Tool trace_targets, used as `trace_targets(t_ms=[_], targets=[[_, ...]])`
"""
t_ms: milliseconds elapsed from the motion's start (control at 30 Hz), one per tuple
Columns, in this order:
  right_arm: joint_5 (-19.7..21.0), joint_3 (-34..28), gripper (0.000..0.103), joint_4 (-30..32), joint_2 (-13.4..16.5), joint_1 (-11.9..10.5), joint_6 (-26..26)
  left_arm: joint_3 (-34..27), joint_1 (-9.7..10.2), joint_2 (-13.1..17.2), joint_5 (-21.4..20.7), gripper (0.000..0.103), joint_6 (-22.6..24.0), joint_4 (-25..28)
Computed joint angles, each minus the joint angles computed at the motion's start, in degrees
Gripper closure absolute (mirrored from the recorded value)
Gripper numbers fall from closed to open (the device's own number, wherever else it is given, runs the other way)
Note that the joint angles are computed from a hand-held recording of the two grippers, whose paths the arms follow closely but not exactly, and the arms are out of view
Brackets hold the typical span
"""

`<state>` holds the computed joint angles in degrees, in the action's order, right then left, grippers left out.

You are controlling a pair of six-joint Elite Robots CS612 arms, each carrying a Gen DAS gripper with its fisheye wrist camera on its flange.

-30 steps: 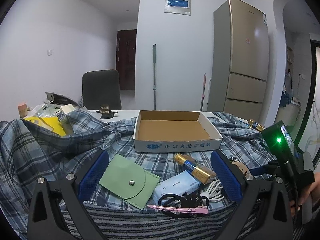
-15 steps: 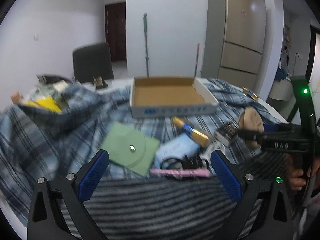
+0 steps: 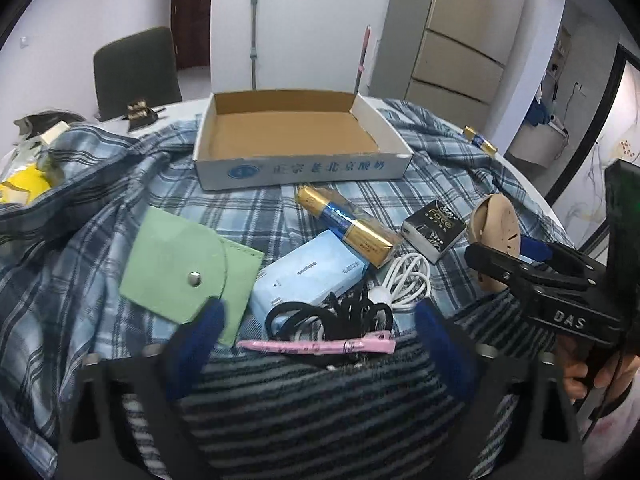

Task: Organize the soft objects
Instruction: 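Grasp the black hair tie with the left gripper while the right gripper lifts the disc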

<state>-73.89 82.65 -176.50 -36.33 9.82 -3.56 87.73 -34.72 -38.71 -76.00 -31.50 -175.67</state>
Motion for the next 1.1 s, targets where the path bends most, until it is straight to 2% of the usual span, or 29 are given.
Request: trace_targets(t_ms=[267, 333, 367, 433, 500, 600, 667, 900, 1100], targets=[[3.18, -0.77, 0.027, 2.77, 0.45, -0.53, -0.06, -2.56, 0.54, 1.29, -5.38, 0.051, 2.08, 2.28], [3.67, -1.0, 0.027, 3.55, 0.54, -0.58, -0.1, -2.82, 0.49, 1.42, -5.17, 0.065, 1.69, 2.98], [3.89, -1.0, 0.027, 3.63, 0.55, -0.61, -0.14, -2.97, 0.41, 1.47, -4.67, 0.068, 1.83, 3.62], [4.0, -1.0, 0.027, 3.69, 0.55, -0.59, -0.22, -2.87, 0.42, 1.47, -4.59, 0.081, 1.68, 3.7], [3.88, -0.92, 0.027, 3.53, 0.51, -0.56, -0.14, -2.53, 0.58, 1.39, -5.26, 0.083, 0.58, 3.36], [3.51, -0.78, 0.027, 3.0, 0.45, -0.57, 0.29, -1.37, 0.37, 0.79, -3.86, 0.088, 0.28, 2.07], [3.09, -0.62, 0.027, 2.38, 0.39, -0.53, 0.44, -0.1, 0.03, 0.07, -1.96, 0.089, 0.09, 0.3], [-0.07, 0.39, 0.027, -1.2, -0.09, 0.27, -1.55, 3.05, -0.3, -2.47, 0.65, 0.089, -0.13, -3.73], [-3.89, 1.59, 0.027, -6.29, -0.77, 1.28, -4.21, 4.75, -1.17, -4.15, 6.42, 0.089, 2.14, -7.56]])
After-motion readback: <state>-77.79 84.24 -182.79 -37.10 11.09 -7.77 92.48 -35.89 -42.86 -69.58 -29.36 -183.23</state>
